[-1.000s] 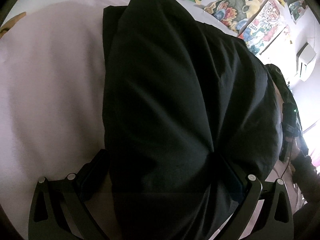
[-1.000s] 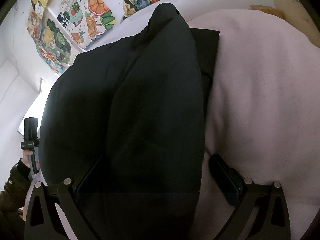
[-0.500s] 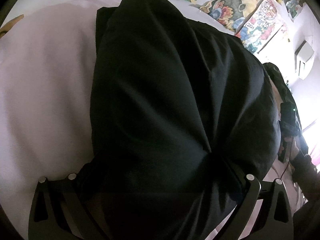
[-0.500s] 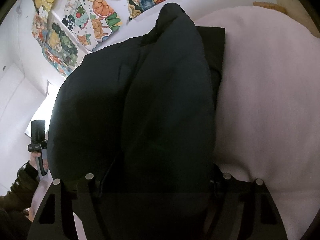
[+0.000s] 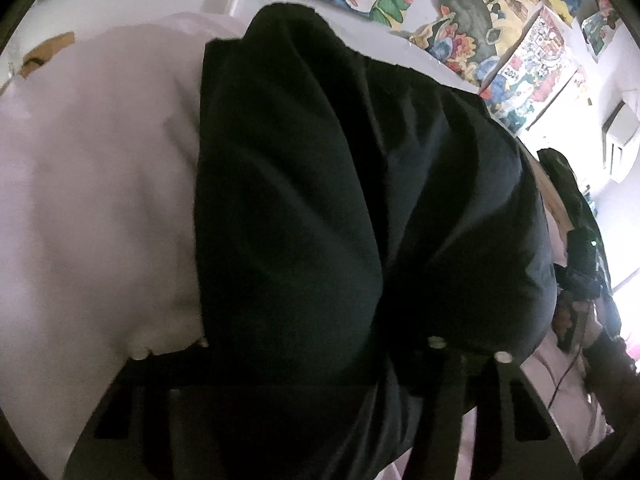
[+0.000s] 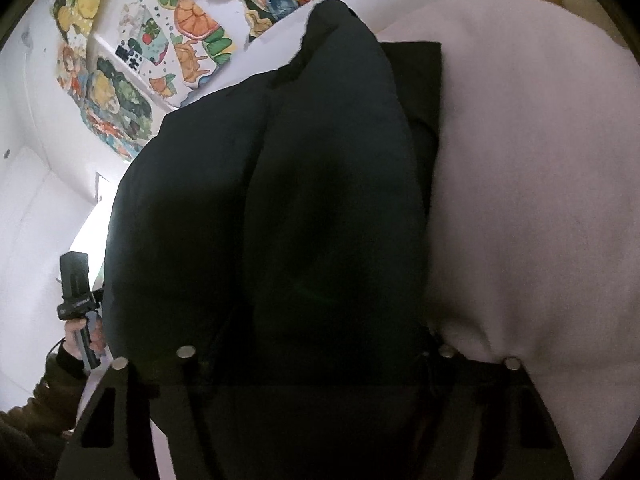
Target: Fold large clothes
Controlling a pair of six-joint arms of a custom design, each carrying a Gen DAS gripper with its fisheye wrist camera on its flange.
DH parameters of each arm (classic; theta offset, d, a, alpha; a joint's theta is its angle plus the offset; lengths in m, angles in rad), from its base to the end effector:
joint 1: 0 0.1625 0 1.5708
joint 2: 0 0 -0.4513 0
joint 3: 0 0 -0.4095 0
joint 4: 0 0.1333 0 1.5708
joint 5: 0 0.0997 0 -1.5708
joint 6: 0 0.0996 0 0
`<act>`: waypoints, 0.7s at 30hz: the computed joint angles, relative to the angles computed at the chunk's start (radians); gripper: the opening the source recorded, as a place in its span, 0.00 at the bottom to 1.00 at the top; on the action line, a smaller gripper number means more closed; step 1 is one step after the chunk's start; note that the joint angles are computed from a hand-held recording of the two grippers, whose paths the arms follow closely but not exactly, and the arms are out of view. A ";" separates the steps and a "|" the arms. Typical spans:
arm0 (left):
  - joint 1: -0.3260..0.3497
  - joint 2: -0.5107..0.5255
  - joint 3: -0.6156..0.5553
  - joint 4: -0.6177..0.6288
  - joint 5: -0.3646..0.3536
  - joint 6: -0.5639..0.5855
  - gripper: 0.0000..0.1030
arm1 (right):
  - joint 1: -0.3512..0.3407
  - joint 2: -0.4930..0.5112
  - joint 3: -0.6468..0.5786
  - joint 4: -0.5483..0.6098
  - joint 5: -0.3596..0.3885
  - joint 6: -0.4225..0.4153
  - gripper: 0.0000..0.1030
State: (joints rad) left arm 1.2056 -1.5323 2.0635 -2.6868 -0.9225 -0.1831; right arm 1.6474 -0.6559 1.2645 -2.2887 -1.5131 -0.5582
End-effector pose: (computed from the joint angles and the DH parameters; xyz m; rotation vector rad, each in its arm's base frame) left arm 0.0030 -0.5337 0.3949 -0.0246 2.5236 -0.9560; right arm 0.2001 -0.7906 0.1157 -0.9741 2.9494 -0.1864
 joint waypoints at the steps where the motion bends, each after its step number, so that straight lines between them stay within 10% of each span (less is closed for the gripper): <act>1: -0.012 0.005 0.003 -0.004 0.025 -0.001 0.41 | 0.004 -0.002 0.008 -0.016 -0.009 -0.003 0.56; 21: -0.093 0.029 0.038 0.013 0.206 -0.011 0.37 | 0.001 -0.003 0.027 -0.051 -0.001 0.036 0.58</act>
State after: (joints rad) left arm 1.1127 -1.5028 2.1012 -2.6741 -0.7161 -0.1941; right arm 1.6484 -0.6584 1.2918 -2.3393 -1.5137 -0.5225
